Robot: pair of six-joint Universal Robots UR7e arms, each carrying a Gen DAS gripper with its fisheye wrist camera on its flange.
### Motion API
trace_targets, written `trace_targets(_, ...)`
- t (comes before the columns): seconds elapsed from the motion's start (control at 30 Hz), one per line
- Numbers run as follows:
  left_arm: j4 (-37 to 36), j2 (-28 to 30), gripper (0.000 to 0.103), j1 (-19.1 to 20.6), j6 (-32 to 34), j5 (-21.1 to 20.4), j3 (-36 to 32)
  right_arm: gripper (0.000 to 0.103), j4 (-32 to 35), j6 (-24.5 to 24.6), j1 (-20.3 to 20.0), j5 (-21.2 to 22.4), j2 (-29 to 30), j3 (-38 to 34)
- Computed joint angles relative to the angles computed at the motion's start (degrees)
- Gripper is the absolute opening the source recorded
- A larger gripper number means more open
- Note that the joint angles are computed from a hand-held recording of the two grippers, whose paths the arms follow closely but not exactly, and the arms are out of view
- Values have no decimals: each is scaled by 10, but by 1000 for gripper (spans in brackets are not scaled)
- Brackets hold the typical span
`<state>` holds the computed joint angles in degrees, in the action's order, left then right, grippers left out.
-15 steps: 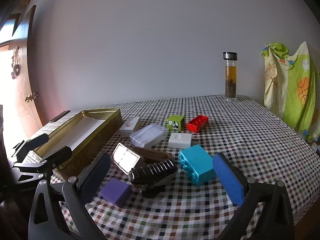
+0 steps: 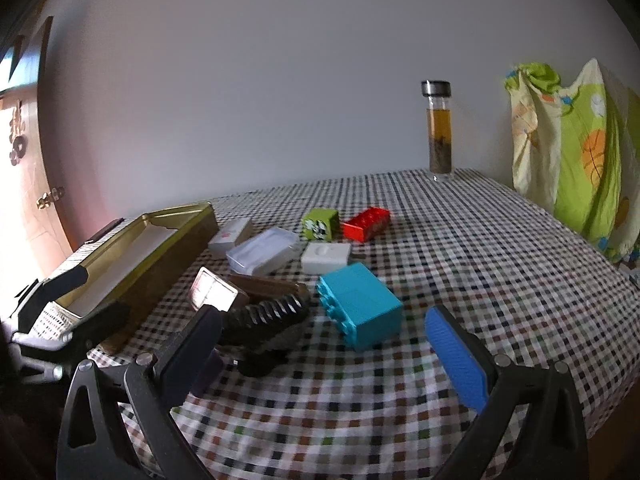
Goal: Organize rigid objects
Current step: 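Grasp the purple block with the left tool while the right tool grasps the teal brick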
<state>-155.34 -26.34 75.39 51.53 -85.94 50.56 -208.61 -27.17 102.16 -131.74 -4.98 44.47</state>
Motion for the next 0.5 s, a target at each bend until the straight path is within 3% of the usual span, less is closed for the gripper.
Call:
trace_targets(0.23,34,3,102,-5,17,10,7,103,0,19,-8,6,-12,23)
trace_targets(0.43,61,15,93,-10,18,31,-6,103,12,16,-13,6,-5,7)
trace_targets(0.5,86,17,83,-9,15,25,-14,103,17,18,-15,1,-4,3)
